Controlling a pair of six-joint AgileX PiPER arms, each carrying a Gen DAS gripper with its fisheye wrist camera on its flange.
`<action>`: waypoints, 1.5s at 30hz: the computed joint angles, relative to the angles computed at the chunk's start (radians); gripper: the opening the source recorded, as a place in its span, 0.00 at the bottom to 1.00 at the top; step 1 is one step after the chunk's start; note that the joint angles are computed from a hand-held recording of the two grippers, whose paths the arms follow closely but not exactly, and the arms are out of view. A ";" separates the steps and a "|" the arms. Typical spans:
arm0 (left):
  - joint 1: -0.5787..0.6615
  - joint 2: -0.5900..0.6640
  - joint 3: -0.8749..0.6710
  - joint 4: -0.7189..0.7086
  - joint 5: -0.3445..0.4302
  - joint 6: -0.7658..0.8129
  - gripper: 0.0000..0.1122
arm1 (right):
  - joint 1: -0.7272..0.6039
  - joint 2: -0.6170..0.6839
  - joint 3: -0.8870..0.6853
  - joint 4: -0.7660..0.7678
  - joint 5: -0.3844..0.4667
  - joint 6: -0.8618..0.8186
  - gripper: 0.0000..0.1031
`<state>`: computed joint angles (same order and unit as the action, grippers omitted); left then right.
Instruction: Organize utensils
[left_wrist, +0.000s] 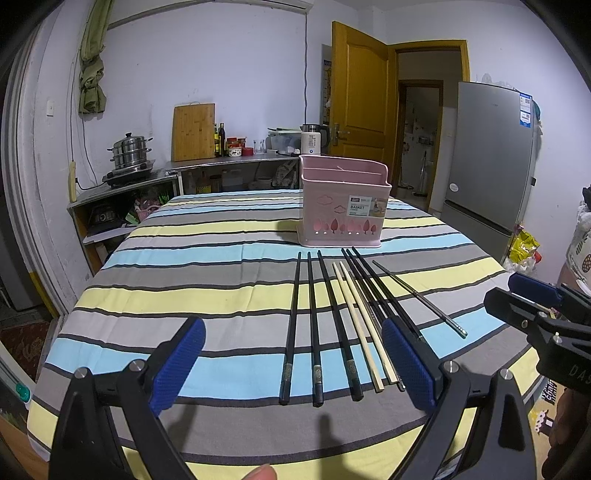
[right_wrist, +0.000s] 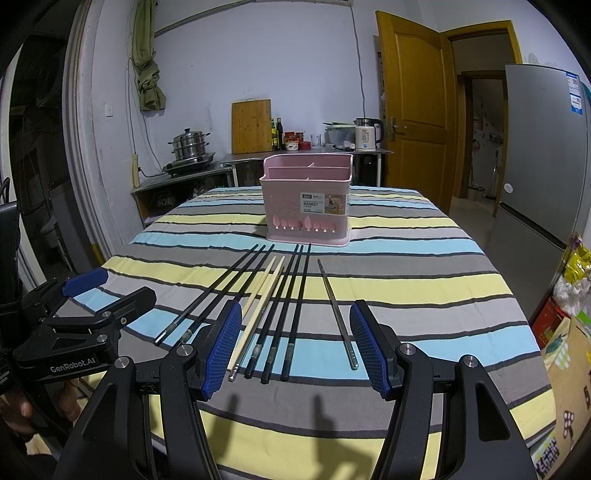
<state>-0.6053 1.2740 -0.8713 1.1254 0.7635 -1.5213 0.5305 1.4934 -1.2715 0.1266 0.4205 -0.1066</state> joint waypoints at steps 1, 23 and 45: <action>0.000 -0.001 0.000 0.000 0.000 0.000 0.87 | -0.001 0.001 0.000 0.000 0.000 -0.001 0.60; 0.059 0.061 -0.038 -0.037 -0.051 0.087 0.87 | -0.014 0.056 -0.049 0.022 0.028 -0.021 0.60; 0.511 0.467 -0.504 -0.956 -0.137 1.129 0.72 | -0.090 0.575 -0.743 0.014 0.456 -0.087 0.59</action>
<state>-0.0942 1.7406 -1.3754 0.1690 0.6262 -0.3928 0.4407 2.0681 -2.0141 0.1401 0.8769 -0.1938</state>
